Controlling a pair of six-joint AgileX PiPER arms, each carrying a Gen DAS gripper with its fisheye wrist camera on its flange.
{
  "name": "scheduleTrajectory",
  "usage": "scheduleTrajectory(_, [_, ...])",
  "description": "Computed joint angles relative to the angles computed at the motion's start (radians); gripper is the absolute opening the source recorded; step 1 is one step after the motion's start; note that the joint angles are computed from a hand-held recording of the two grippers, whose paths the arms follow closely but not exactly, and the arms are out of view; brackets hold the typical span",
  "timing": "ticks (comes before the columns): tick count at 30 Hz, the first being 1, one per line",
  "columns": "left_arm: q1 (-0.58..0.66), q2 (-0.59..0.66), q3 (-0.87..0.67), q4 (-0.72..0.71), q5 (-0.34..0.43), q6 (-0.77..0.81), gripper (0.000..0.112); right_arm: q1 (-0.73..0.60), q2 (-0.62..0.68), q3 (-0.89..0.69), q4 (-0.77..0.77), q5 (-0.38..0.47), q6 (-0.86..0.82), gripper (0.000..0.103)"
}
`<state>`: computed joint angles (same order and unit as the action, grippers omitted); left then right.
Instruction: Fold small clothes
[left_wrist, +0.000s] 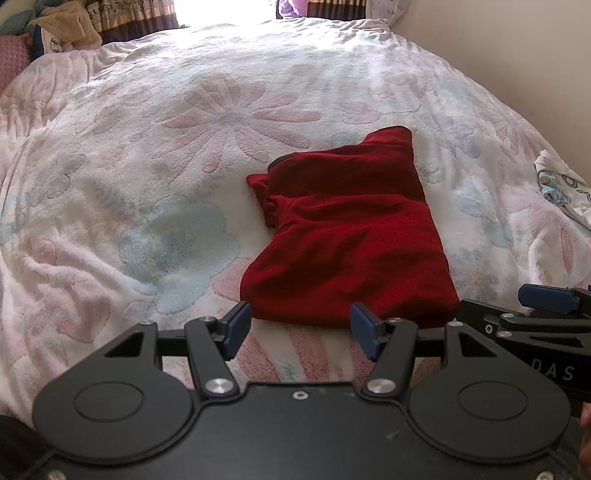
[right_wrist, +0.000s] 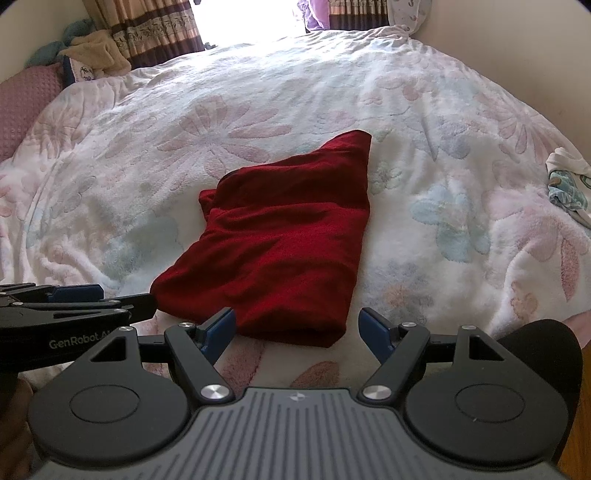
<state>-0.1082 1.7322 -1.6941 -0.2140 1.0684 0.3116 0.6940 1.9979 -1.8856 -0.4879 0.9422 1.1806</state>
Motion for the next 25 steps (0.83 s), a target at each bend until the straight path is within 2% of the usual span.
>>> scheduleTrajectory(20, [-0.018,0.003,-0.005,0.012,-0.004,-0.012,0.062,0.002,0.002,-0.011,0.007,0.013,-0.009,0.089])
scheduleTrajectory(25, [-0.027,-0.006,0.012,0.049,-0.039,-0.041,0.062,-0.001,0.002,-0.008,0.010,0.009,-0.015,0.089])
